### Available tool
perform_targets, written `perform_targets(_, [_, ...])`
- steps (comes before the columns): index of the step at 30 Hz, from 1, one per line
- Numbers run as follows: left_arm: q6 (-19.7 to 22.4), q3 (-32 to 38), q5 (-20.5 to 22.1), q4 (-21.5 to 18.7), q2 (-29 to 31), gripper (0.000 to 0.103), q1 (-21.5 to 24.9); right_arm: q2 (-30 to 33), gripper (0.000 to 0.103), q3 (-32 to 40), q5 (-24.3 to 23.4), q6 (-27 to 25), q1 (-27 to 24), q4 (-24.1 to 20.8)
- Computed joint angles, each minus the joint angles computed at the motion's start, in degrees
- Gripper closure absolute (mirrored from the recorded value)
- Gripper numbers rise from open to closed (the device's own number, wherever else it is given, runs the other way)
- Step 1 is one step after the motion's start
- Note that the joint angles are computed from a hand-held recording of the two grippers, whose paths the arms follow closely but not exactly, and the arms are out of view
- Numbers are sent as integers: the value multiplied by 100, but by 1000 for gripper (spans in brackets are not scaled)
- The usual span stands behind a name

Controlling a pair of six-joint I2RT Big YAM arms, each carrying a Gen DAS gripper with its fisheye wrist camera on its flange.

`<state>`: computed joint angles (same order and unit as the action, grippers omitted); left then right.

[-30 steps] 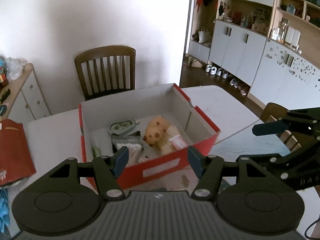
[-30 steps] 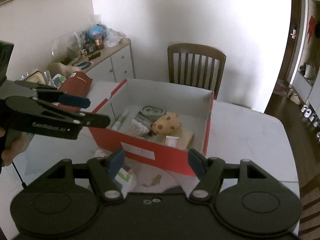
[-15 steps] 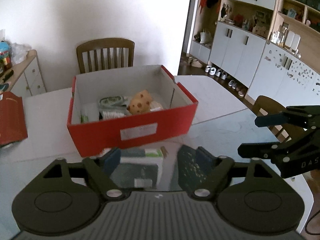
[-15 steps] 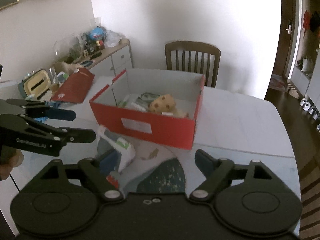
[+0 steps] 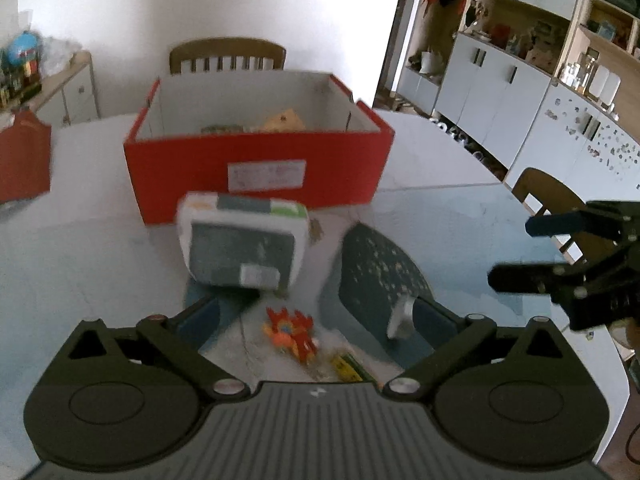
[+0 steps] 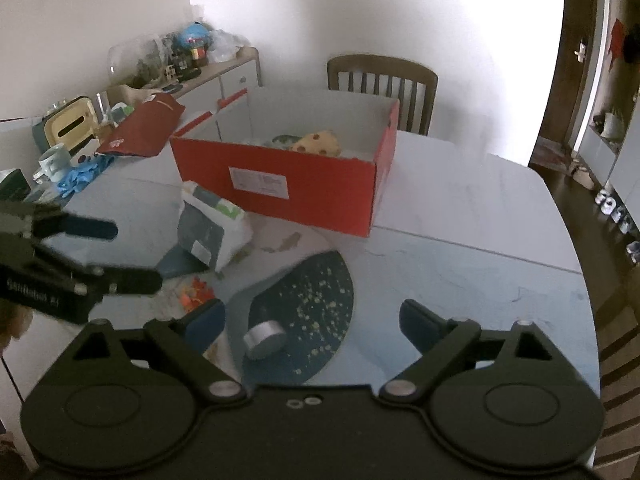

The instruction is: Organize objects

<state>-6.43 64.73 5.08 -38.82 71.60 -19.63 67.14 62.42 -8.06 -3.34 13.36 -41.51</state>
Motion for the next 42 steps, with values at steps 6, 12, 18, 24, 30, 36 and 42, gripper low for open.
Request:
perform_targets(6, [-173, -335, -243, 200, -24, 0, -310, 74, 9, -70, -3, 11, -20, -3])
perform_targets(12, [136, -575, -368, 508, -14, 0, -530, 146, 9, -117, -97, 46, -36, -62])
perform_targets(18, [653, -654, -482, 608, 97, 0, -695, 245, 10, -135, -118, 26, 10, -103])
perform_targets(24, [902, -657, -331, 644, 249, 0, -775, 383, 11, -121, -96, -36, 63, -156])
perform_targets(30, [1024, -642, -283, 669, 384, 0, -794, 528, 12, -108, -7, -68, 160, -143])
perform_targets(36, [1273, -658, -226, 742, 468, 0, -783, 714, 17, -70, 98, -152, 234, -146])
perform_targets(42, [1283, -681, -123, 858, 517, 1, -742, 889, 19, 3, 149, -198, 307, -128])
